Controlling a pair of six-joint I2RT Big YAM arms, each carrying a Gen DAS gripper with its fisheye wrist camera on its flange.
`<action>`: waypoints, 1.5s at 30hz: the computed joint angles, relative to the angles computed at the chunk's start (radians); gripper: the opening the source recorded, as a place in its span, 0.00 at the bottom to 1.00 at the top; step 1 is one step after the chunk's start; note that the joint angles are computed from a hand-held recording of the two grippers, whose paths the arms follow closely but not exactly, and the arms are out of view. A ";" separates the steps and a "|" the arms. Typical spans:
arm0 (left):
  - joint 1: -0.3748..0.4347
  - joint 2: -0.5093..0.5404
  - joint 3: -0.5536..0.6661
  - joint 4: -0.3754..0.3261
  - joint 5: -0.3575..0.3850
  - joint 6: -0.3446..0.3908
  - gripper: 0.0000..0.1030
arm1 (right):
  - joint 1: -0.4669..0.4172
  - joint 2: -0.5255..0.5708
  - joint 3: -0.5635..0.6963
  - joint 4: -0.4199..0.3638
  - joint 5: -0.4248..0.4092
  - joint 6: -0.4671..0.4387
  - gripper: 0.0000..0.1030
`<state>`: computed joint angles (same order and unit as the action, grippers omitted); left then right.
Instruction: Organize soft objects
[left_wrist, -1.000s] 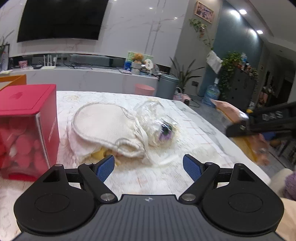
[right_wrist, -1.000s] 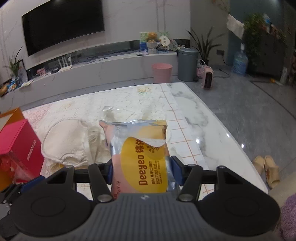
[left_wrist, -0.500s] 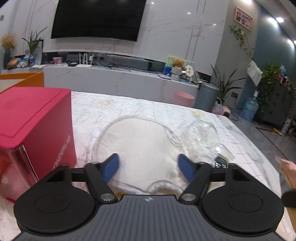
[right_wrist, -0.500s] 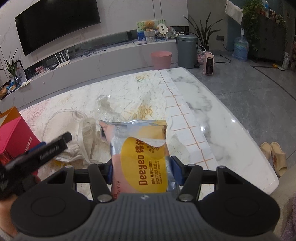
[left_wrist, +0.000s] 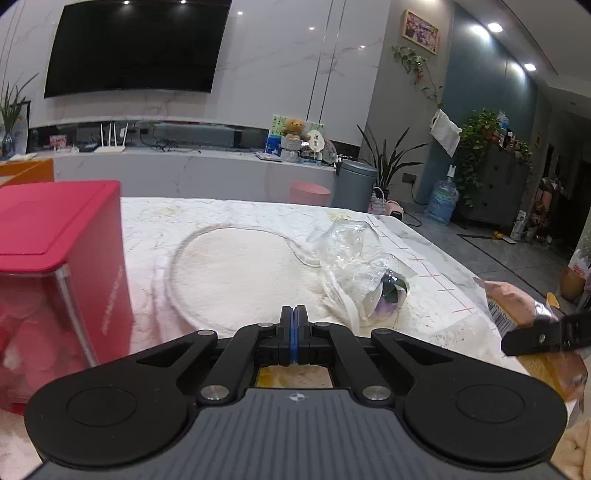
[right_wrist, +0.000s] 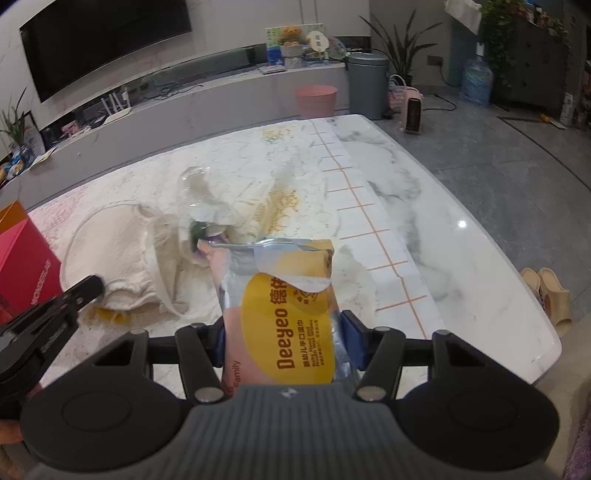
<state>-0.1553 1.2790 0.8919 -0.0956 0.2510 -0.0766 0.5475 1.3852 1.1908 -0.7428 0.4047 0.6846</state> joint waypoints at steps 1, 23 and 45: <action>-0.003 0.006 0.006 0.000 -0.002 -0.009 0.00 | 0.002 0.000 0.000 0.003 0.001 -0.007 0.56; -0.035 -0.004 -0.031 0.160 -0.018 -0.064 0.00 | -0.004 0.012 0.003 -0.007 -0.011 0.006 0.56; 0.132 -0.156 -0.093 0.002 0.291 -0.044 0.06 | 0.042 0.004 0.018 -0.020 0.016 -0.020 0.56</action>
<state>-0.0234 1.1226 0.7989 -0.0936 0.5421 -0.1210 0.5892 1.3893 1.2090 -0.7624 0.4207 0.6651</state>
